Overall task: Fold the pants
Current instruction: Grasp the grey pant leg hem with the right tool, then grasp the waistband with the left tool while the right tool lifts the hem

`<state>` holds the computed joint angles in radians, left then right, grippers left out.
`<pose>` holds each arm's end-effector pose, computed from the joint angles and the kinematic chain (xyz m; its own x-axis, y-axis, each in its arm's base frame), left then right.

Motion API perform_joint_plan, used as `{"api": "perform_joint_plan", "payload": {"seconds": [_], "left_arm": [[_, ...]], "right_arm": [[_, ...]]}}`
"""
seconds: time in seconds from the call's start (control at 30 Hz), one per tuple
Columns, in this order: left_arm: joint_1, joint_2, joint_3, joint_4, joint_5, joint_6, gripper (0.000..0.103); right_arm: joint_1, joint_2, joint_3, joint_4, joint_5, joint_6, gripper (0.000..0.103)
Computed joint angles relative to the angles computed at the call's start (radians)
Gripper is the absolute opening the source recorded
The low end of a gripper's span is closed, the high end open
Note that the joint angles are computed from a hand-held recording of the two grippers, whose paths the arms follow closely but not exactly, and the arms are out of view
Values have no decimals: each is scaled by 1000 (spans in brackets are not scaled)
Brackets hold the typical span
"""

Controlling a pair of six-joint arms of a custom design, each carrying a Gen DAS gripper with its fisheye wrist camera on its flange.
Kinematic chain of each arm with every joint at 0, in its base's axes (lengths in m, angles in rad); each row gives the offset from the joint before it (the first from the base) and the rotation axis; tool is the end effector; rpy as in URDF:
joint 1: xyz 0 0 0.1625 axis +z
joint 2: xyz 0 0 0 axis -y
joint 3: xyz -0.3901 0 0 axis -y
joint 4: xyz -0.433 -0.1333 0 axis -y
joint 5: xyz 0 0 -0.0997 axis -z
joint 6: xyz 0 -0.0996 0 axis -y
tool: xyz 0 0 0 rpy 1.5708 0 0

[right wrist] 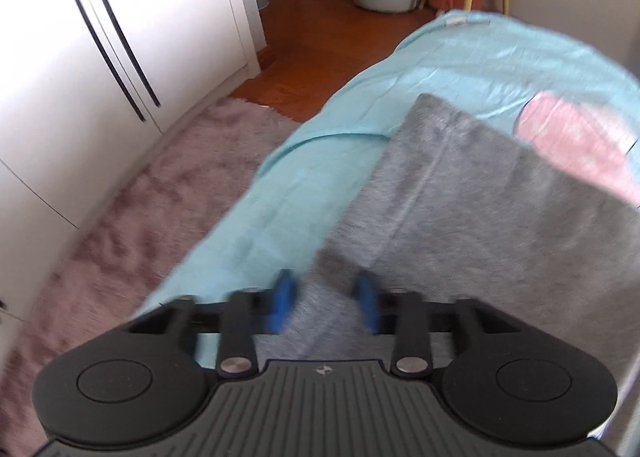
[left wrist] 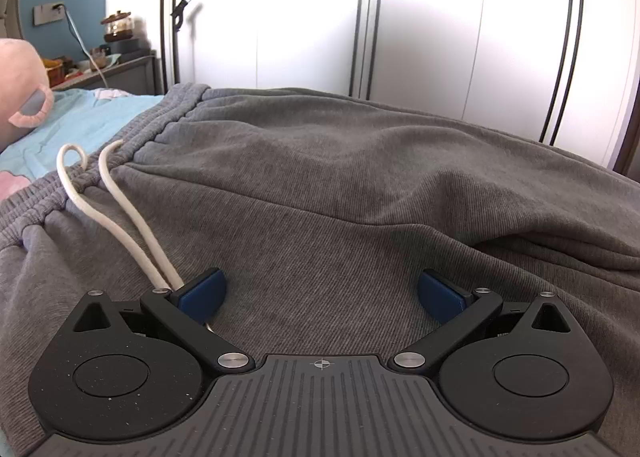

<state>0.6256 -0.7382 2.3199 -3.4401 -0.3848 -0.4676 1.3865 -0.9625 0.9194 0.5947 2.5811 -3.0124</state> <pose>-0.1841 -0.4113 -0.0155 -0.7368 -0.1189 -0.6655 0.4987 0.5690 -0.6538 -0.0707 -0.6464 0.3886 -0.3748 0.8662 0.3304 0.1455 0.4070 -0.9018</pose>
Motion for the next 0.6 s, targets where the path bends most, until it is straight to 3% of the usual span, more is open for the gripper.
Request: {"api": "perform_joint_plan", "payload": {"seconds": [0.03,0.1,0.3,0.37,0.43,0.5,0.6], "left_arm": [[0,1,-1,-2,1,1,103],[0,1,2,-4,1,2,103],[3,-7,5,-23,-16,12,103],[5,-19,10,-21,-27,13,103],[1,-51,23,19,-37,-10,103],[-17,-97,47,102,-23,-87,103],[-44,-172,77,232,-14,-203,103]], "right_arm": [[-3,-34,39,-10,-25,11,8],[-8,-115,123,-14,-103,61,7],[37,-405,449,-169,-194,-83,5],[64,-559,609,-241,-245,-151,2],[85,-736,776,-265,-303,-153,2],[106,-902,929,-263,-309,-159,2],[69,-1172,1150,-233,-375,-144,2]]}}
